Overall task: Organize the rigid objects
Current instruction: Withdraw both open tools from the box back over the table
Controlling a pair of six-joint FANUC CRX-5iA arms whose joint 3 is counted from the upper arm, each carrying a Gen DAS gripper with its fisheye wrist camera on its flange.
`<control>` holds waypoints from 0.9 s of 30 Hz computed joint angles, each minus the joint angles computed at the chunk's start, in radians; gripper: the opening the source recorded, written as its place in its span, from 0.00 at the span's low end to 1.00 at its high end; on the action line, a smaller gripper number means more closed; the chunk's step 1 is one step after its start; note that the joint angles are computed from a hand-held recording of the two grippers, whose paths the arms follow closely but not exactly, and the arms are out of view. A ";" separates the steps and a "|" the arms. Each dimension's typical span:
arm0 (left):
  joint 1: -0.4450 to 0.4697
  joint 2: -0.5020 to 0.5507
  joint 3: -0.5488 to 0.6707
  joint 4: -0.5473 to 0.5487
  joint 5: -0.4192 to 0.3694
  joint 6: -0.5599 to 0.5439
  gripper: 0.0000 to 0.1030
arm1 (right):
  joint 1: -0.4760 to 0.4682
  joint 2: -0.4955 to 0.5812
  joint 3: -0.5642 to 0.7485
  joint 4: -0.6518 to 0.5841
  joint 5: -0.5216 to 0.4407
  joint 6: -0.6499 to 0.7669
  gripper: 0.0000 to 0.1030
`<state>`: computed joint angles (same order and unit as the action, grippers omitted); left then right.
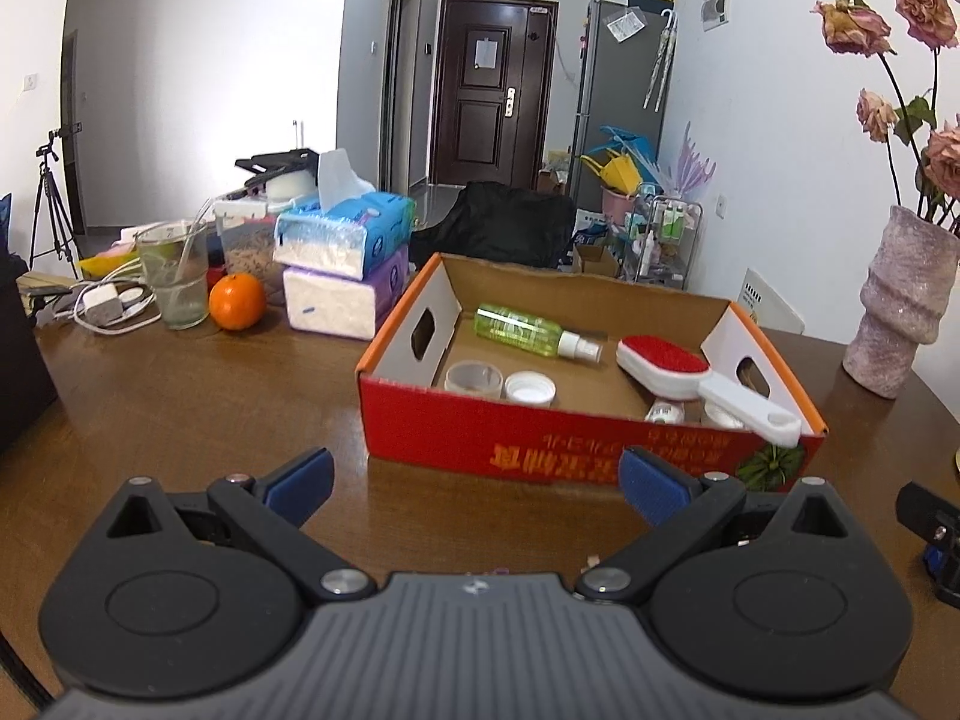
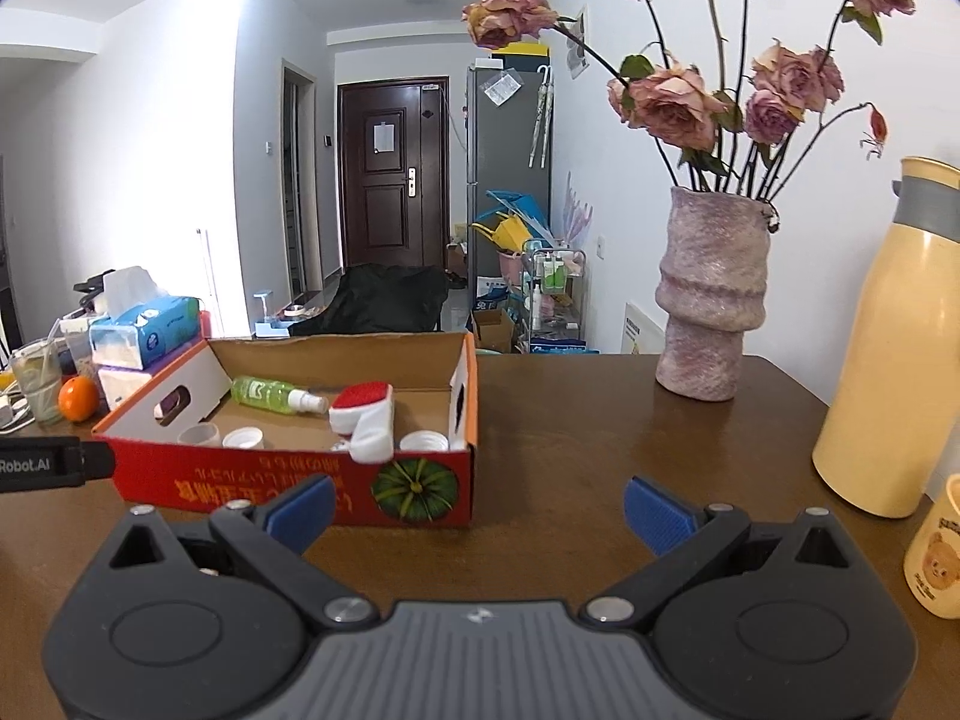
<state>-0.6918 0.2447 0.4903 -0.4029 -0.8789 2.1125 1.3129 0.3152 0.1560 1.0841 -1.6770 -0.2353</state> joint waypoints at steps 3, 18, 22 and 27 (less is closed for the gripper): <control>-0.010 -0.014 -0.019 -0.011 -0.010 0.016 1.00 | 0.021 -0.016 -0.024 -0.012 -0.019 -0.020 1.00; -0.043 -0.042 -0.079 -0.042 -0.060 0.074 1.00 | 0.096 -0.078 -0.133 -0.107 -0.087 -0.092 1.00; -0.051 -0.040 -0.084 -0.049 -0.077 0.082 1.00 | 0.111 -0.099 -0.166 -0.142 -0.104 -0.115 1.00; -0.053 -0.038 -0.093 -0.050 -0.085 0.081 1.00 | 0.128 -0.136 -0.216 -0.174 -0.114 -0.135 1.00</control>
<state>-0.7448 0.2064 0.3975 -0.4528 -0.9639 2.1935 1.4405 0.1793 -0.0601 0.9098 -1.7910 -0.3704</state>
